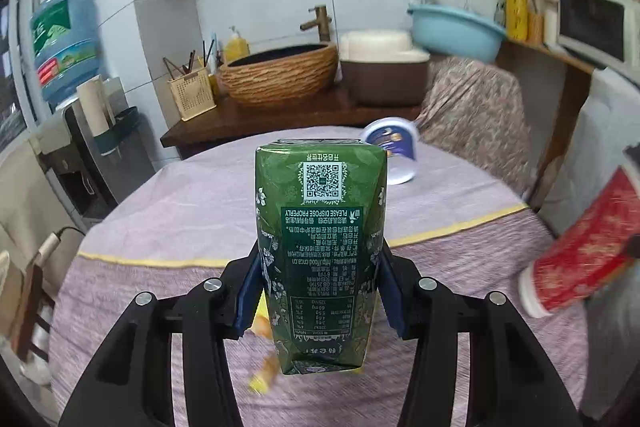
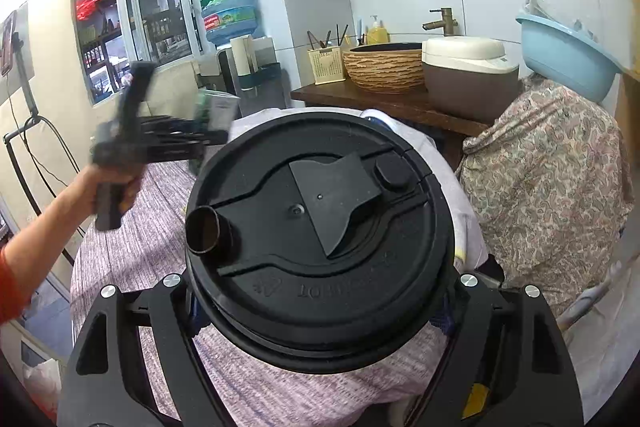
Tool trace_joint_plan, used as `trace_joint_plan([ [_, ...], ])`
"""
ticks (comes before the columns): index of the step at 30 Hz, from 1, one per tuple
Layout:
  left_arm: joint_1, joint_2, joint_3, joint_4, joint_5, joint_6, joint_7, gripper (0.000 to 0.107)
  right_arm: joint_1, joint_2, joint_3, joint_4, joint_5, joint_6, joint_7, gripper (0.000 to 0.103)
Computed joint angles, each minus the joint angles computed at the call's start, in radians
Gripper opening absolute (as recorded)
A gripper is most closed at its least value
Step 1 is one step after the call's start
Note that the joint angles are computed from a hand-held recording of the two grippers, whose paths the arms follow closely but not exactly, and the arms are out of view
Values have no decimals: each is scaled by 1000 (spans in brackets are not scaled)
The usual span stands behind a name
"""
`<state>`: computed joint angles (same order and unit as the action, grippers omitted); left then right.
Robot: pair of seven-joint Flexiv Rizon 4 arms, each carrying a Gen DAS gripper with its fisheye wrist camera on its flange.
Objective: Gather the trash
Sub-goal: 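Grasp the green drink carton with the left tool while the right tool holds the cup, then carry the cup and carton to the bin and open both tools over it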
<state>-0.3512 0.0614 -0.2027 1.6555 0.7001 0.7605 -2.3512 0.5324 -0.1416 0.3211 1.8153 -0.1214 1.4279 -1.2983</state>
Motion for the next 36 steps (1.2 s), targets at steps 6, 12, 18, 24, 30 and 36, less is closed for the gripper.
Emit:
trace_joint_plan([
  [6, -49, 55, -96, 16, 177, -109, -247, 50, 1, 36, 8, 53, 26, 24, 36, 80],
  [12, -91, 63, -175, -4, 281, -209, -424, 50, 9, 85, -40, 152, -130, 92, 203, 80],
  [18, -175, -1, -220, -68, 391, -291, -553, 50, -43, 145, -73, 267, -356, 174, 427, 80],
  [24, -264, -122, -205, -179, 457, -273, -555, 50, -213, 210, -43, 367, -614, 238, 656, 80],
  [30, -330, -230, -163, -288, 484, -200, -548, 50, -310, 263, -13, 420, -604, 247, 654, 80],
  [36, -392, -337, -121, -388, 475, -159, -512, 50, -407, 274, -3, 464, -593, 246, 656, 80],
])
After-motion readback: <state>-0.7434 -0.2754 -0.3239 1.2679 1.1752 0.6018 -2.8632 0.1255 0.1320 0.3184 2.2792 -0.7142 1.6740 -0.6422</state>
